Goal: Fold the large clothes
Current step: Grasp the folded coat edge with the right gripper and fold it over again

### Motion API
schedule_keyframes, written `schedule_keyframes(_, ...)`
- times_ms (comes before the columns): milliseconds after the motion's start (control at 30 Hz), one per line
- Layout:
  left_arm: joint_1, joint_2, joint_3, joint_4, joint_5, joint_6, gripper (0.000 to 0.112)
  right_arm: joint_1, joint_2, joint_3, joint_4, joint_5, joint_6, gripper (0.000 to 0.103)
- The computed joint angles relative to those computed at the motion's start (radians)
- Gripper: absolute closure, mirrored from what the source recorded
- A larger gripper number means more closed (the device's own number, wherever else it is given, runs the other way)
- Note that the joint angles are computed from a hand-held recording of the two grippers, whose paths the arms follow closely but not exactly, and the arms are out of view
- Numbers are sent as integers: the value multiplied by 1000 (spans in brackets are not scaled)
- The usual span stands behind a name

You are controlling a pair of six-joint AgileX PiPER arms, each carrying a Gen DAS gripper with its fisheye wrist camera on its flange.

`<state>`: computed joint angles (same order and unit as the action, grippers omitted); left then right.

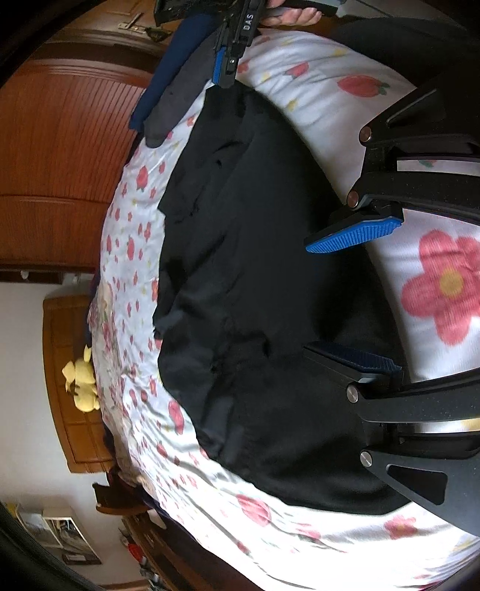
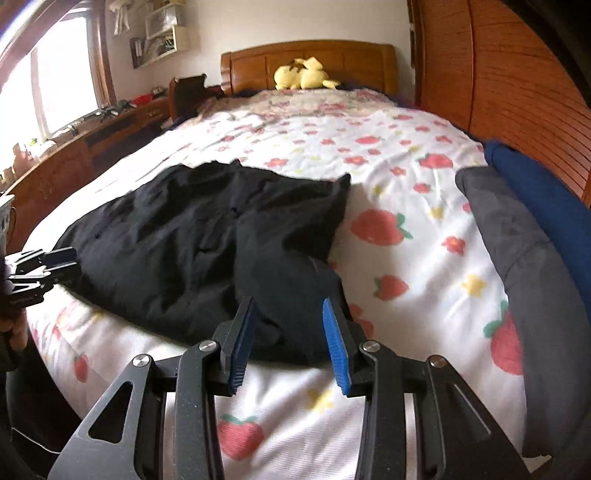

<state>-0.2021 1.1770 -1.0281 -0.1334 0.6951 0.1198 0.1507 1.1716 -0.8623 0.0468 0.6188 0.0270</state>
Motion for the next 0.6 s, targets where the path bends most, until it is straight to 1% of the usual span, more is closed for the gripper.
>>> schedule_keyframes(100, -24, 23, -8, 43, -4, -29, 61, -44, 36, 2, 14, -7, -5, 65)
schedule_keyframes(200, 0, 33, -17, 1, 4, 15, 61, -87, 59, 13, -5, -17, 17, 64)
schedule_keyframes(233, 15, 36, -18, -29, 9, 40, 61, -113, 72, 15, 41, -22, -25, 64)
schedule_keyframes(300, 32, 42, -21, -62, 16, 67, 61, -185, 102, 11, 204, -1, -167, 63)
schedule_keyframes(333, 37, 42, -21, -72, 17, 75, 61, -203, 111, 9, 242, 8, -203, 62)
schedule_keyframes(433, 35, 46, -22, -64, 14, 67, 61, -218, 119, 2, 292, 23, -252, 62)
schedule_keyframes(500, 18, 48, -17, -42, 1, 38, 61, -240, 119, 2, 386, 56, -353, 62)
schedule_keyframes(600, 8, 46, -11, -29, -6, 18, 61, -254, 146, -1, 427, 78, -399, 62)
